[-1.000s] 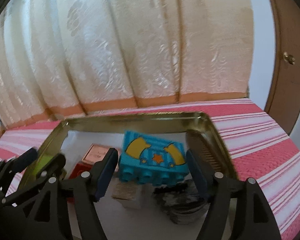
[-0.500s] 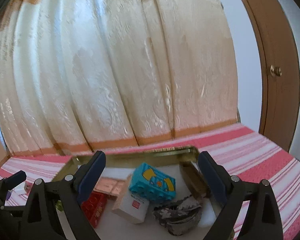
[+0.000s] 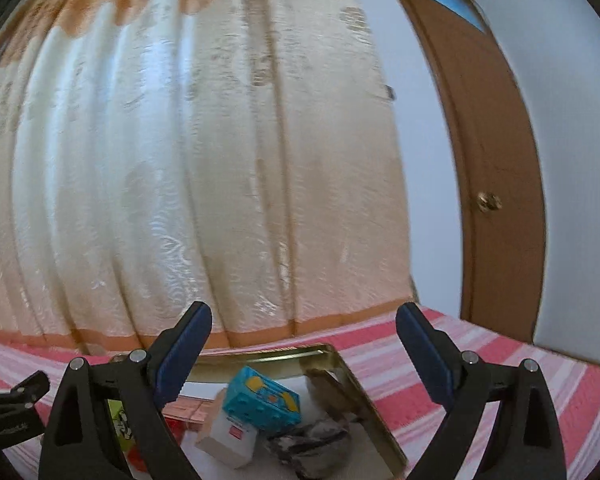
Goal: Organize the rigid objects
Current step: 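Withdraw both open tools from the tin toward the purple cube and white plug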
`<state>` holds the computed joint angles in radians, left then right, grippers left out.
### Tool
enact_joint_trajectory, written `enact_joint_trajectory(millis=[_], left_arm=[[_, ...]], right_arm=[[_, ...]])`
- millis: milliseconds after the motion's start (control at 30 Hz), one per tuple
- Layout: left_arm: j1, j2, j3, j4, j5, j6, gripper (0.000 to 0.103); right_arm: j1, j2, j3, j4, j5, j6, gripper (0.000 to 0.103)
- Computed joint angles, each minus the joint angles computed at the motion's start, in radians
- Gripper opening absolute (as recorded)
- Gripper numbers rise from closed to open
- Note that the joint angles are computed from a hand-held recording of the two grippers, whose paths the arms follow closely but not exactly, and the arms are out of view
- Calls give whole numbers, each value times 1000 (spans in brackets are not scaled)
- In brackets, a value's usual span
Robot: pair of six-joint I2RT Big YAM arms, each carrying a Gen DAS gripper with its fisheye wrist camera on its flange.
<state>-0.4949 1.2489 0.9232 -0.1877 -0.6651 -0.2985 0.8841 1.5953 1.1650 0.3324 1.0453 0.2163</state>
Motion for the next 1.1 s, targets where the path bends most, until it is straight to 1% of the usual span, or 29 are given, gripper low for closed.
enact_joint_trajectory(millis=[100,200,267,333,400,533,767,933,1100], left_arm=[[2,-5,-7,-4,4,6,103],[6,-28,-29,15,26,17,103],[13,-44,-42,14,42,21,103],[29,-63,-57,11,76,19,103],[41,-78,-69,10,92,20,103],[71,-104,-89,1,114,41,103],[149,-134,-105,-54,168,56,103],[231,-153,-116,-93,213,64,103],[296,-160,-120,-114,236,86,103]], right_arm=[[8,-27,-29,-25,39,73,95],[21,-39,-43,-41,63,110,95],[30,-44,-42,-74,65,144,95],[40,-44,-34,-121,59,182,95],[51,-38,-18,-167,51,211,95],[77,-13,17,-198,41,198,95],[122,59,110,-245,35,205,95],[144,117,191,-275,-1,195,95],[168,184,281,-289,-54,169,95]])
